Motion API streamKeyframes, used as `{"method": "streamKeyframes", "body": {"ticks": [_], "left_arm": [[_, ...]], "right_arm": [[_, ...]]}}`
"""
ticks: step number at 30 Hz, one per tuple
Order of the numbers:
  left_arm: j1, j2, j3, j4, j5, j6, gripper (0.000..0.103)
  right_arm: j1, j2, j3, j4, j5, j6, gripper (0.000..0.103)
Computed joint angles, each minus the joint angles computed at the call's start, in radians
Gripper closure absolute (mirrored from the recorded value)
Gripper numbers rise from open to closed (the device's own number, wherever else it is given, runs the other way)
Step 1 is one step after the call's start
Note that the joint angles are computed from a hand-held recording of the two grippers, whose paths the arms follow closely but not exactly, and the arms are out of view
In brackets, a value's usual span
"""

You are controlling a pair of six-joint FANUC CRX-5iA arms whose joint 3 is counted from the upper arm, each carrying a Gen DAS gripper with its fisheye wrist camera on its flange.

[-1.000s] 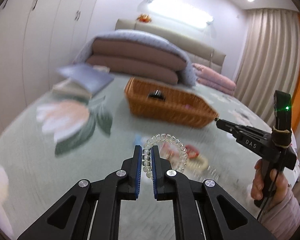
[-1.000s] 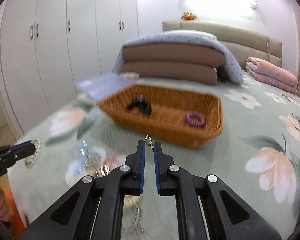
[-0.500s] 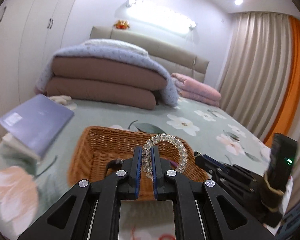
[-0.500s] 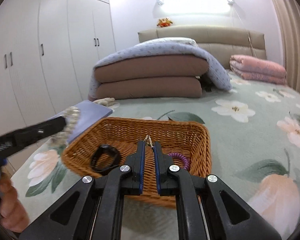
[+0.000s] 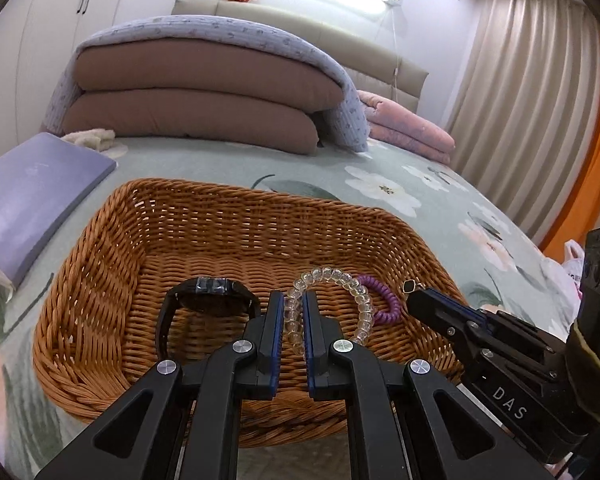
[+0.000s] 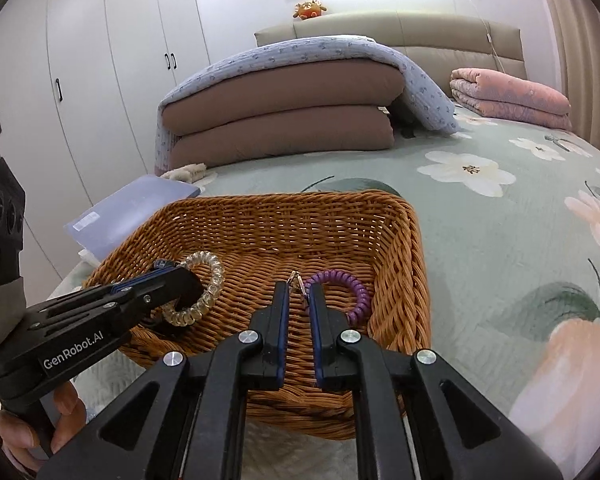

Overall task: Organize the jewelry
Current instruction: 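Carry the bracelet and gold charm over the basket with both tools, then open both tools to release the bracelet and charm into the basket, then move both tools back toward the remaining jewelry on the quilt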

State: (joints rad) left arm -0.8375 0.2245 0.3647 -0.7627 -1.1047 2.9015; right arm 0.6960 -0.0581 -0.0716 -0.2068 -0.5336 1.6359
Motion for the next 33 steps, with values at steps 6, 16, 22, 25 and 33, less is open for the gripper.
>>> {"method": "streamKeyframes", "body": {"ticks": [6,16,22,25,33], "left_arm": [[0.007,0.008,0.009,0.021,0.001,-0.029,0.094],[0.01,-0.014,-0.015,0.031,0.038,-0.029,0.077],[-0.025,-0.038,-0.026,-0.039,0.033,0.025,0.073],[-0.061,-0.049,-0.02,-0.096,0.001,0.058,0.073],[-0.234,-0.119,-0.008,-0.256,-0.158,0.173,0.062]], "right_arm": [[-0.011,0.013,0.019,-0.025,-0.02,0.014,0.09],[-0.035,-0.001,0.022,-0.091,-0.017,0.039,0.079],[-0.041,-0.027,0.001,-0.112,0.018,0.04,0.079],[-0.049,-0.063,-0.013,-0.152,0.029,0.067,0.079],[0.027,-0.343,-0.234,-0.029,0.065,-0.017,0.059]]}}
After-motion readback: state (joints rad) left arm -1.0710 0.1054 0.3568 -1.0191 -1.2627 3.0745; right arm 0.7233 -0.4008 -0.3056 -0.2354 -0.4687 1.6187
